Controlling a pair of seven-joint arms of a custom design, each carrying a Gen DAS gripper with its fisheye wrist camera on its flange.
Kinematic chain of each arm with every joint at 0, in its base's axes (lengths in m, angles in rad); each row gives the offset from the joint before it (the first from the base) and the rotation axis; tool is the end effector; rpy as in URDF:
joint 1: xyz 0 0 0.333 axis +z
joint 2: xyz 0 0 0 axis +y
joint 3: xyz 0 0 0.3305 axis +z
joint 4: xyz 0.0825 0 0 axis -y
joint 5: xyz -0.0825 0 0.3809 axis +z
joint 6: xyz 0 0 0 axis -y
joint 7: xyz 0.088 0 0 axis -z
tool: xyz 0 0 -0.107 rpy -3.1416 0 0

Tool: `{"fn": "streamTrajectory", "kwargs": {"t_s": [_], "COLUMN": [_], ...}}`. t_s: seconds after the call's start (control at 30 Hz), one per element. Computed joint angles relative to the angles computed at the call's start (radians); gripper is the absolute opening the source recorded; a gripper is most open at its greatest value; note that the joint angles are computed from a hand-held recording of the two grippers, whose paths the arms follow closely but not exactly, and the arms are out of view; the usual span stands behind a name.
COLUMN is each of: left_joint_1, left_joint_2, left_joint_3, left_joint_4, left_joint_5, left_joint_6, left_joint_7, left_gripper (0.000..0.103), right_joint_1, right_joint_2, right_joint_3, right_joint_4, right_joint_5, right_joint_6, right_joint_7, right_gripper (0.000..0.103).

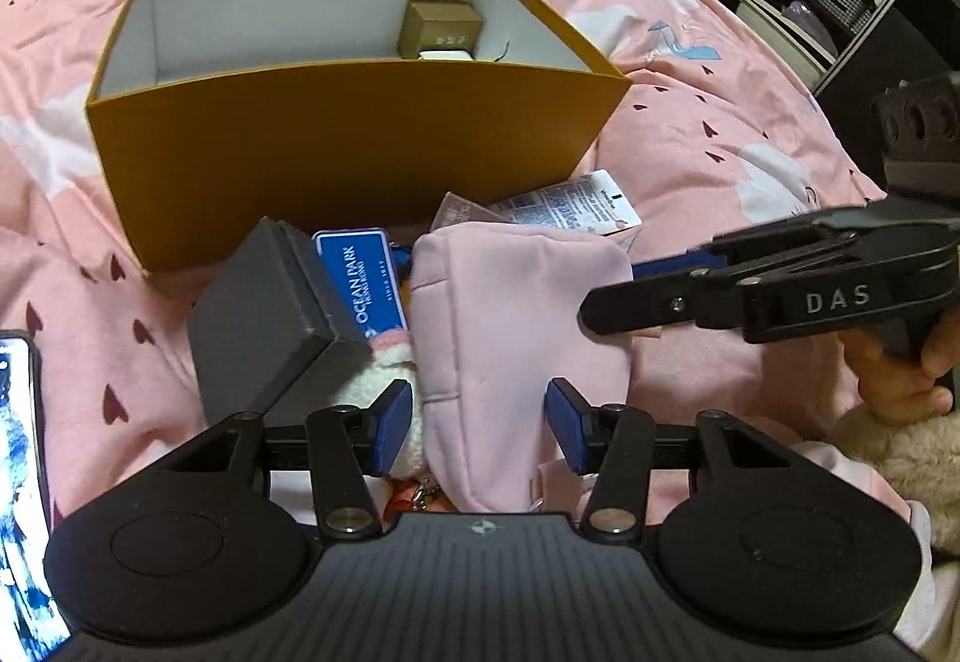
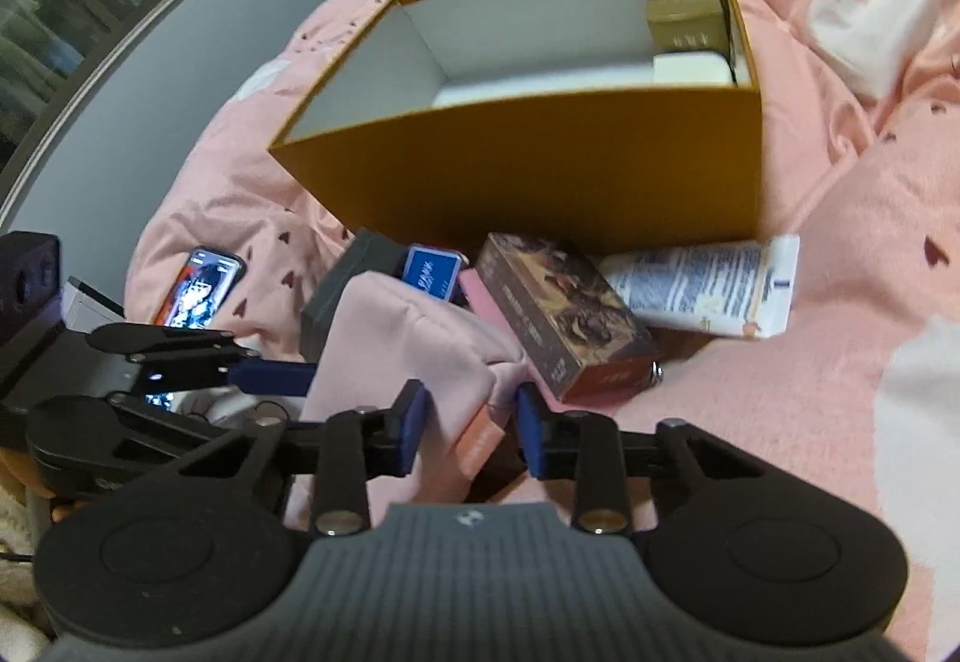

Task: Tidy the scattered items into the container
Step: 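Grasp the pink pouch with the left gripper while the right reaches the pink card holder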

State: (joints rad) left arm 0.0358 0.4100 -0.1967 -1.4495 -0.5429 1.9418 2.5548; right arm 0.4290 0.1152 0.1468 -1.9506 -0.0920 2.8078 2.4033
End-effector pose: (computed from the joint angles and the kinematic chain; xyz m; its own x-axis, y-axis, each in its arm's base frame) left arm 0.6836 -0.1228 0.4910 -0.8181 -0.4963 0.2905 -0.5732 0.6633 -0.4811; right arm 0.5291 0.3442 0.5247 -0.0361 -0.8894 -0.4557 -0.8152 0.2900 -0.5014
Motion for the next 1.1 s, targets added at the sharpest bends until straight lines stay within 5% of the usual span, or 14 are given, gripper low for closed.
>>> {"fn": "streamTrajectory", "kwargs": {"t_s": [0.43,0.73,1.1], "left_joint_1": [0.009,-0.005,0.021], "left_joint_2": [-0.036,0.016,-0.011], "left_joint_3": [-0.012,0.003,-0.008], "left_joint_4": [-0.062,0.007,-0.010], "left_joint_5": [-0.052,-0.029,-0.070], "left_joint_6": [0.064,0.006,0.018], "left_joint_7": [0.040,-0.053,-0.026], "left_gripper": [0.032,0.037,0.026], "right_joint_1": [-0.006,-0.007,-0.007], "right_joint_2": [0.016,0.023,0.002], "right_joint_3": [-0.006,-0.004,-0.012], "right_joint_4": [0.036,0.042,0.023], "right_joint_5": [-0.016,-0.004,-0.023], "right_joint_6": [-0.063,-0.076,-0.063], "right_joint_7": [-0.032,-0.046,-0.046], "right_gripper": [0.033,0.033,0.036]}}
